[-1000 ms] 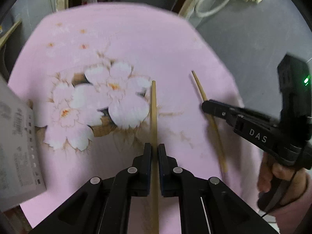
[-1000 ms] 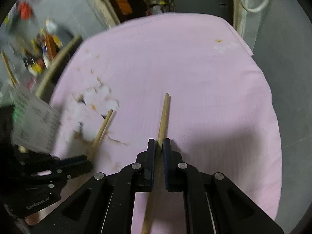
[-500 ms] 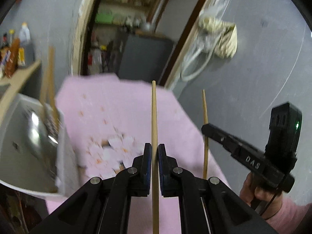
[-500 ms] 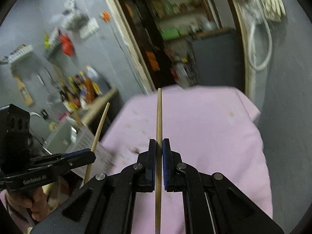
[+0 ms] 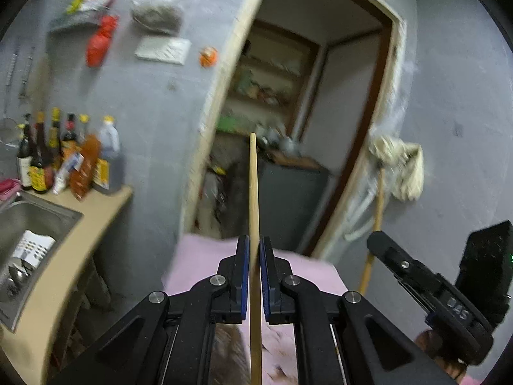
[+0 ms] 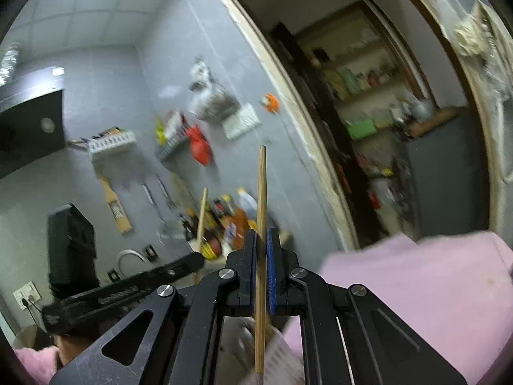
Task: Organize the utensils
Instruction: 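Lift the chopstick with the left tool while the right tool carries its chopstick to the caddy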
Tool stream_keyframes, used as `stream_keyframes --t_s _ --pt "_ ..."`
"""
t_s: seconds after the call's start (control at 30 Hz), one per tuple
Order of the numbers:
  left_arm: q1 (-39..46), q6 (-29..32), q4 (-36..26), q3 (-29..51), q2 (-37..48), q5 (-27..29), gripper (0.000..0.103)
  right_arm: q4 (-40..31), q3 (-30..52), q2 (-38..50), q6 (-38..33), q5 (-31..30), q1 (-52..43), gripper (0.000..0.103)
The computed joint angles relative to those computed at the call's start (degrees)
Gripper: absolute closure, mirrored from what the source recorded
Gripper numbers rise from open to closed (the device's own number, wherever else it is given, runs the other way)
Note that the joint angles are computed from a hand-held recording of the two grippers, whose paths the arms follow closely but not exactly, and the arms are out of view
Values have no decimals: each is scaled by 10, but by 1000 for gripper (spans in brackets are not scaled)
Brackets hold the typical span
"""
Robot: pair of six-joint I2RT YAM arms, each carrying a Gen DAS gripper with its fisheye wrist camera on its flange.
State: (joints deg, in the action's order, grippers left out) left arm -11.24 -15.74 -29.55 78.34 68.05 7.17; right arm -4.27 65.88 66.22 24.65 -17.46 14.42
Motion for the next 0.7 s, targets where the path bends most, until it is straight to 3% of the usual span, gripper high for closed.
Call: stream_keyframes --t_s 0.27,0.5,0.7 --pt "44 -10 104 -85 -31 -3 96 88 -10 58 -2 60 87 97" --pt "26 -10 177 -192 -84 -40 96 110 -54 62 -70 129 140 97" --pt "18 1 204 -243 -112 -45 96 99 -76 46 -106 149 153 97"
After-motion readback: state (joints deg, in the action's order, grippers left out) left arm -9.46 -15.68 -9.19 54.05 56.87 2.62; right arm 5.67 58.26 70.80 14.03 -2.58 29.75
